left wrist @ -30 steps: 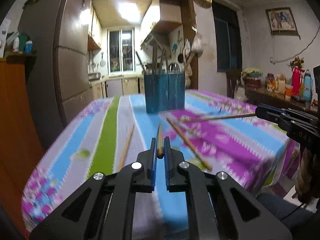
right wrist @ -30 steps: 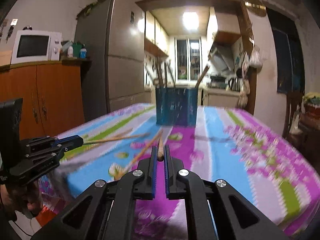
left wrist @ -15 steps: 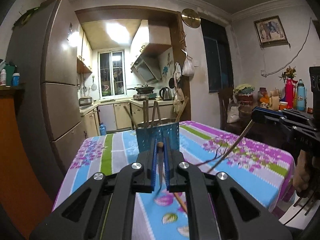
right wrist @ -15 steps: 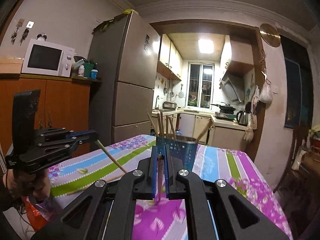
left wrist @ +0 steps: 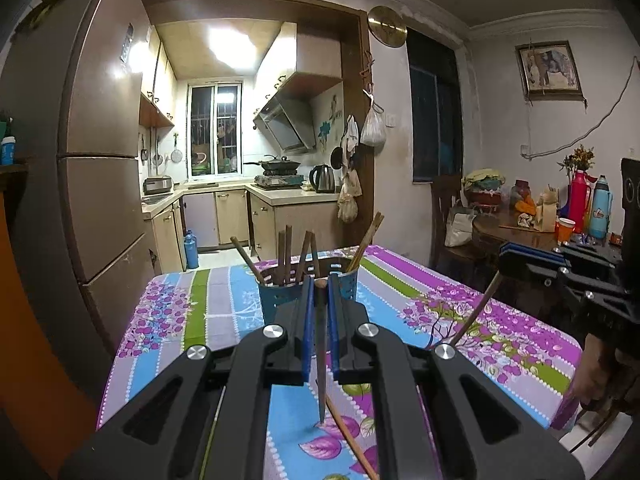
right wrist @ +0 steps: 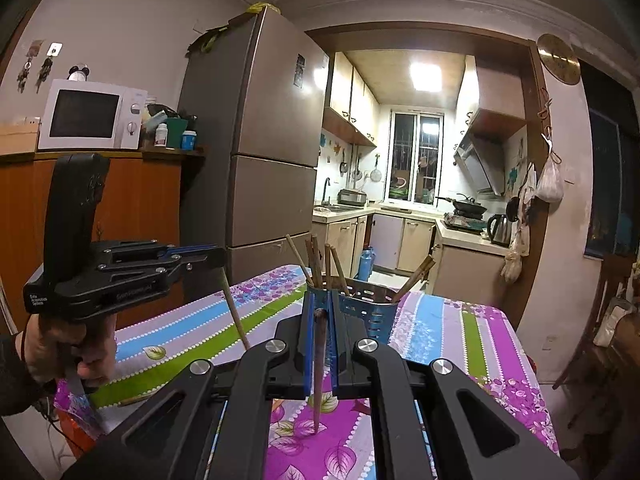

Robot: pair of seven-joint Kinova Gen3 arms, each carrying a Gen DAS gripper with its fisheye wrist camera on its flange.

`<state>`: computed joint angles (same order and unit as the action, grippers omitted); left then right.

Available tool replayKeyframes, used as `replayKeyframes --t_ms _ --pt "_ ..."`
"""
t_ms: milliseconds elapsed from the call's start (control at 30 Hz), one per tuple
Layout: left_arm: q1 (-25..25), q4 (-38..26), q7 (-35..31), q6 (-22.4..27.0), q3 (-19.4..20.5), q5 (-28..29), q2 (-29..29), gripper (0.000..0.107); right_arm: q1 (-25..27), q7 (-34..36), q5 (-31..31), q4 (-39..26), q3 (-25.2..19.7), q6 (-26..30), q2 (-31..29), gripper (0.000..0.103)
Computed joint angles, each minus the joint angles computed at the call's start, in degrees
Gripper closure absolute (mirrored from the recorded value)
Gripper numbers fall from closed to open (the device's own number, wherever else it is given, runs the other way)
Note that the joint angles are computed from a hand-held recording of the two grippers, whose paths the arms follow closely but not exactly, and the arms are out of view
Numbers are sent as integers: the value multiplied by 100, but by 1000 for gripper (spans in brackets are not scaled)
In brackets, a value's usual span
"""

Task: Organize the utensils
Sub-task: 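Carry both chopsticks to the holder and lower them in, then open the left gripper and grasp another chopstick while the right gripper holds its chopstick in the holder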

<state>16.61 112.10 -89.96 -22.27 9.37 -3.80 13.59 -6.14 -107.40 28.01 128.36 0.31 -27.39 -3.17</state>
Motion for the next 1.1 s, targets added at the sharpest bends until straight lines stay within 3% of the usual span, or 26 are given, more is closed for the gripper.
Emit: replayKeyframes --t_ms 533,633,800,1100 --pt "185 -644 -624 472 -184 483 -204 102 35 -944 1066 -738 288 111 -147 96" --pt "-106 -660 -274 622 36 186 -10 102 80 -970 1113 -654 272 26 -102 96" --pt "147 -706 -477 765 -264 453 176 102 165 -1009 1143 -622 207 35 43 96" --pt "-161 -638 -154 729 -68 298 180 102 235 -852 954 -562 91 -33 132 96"
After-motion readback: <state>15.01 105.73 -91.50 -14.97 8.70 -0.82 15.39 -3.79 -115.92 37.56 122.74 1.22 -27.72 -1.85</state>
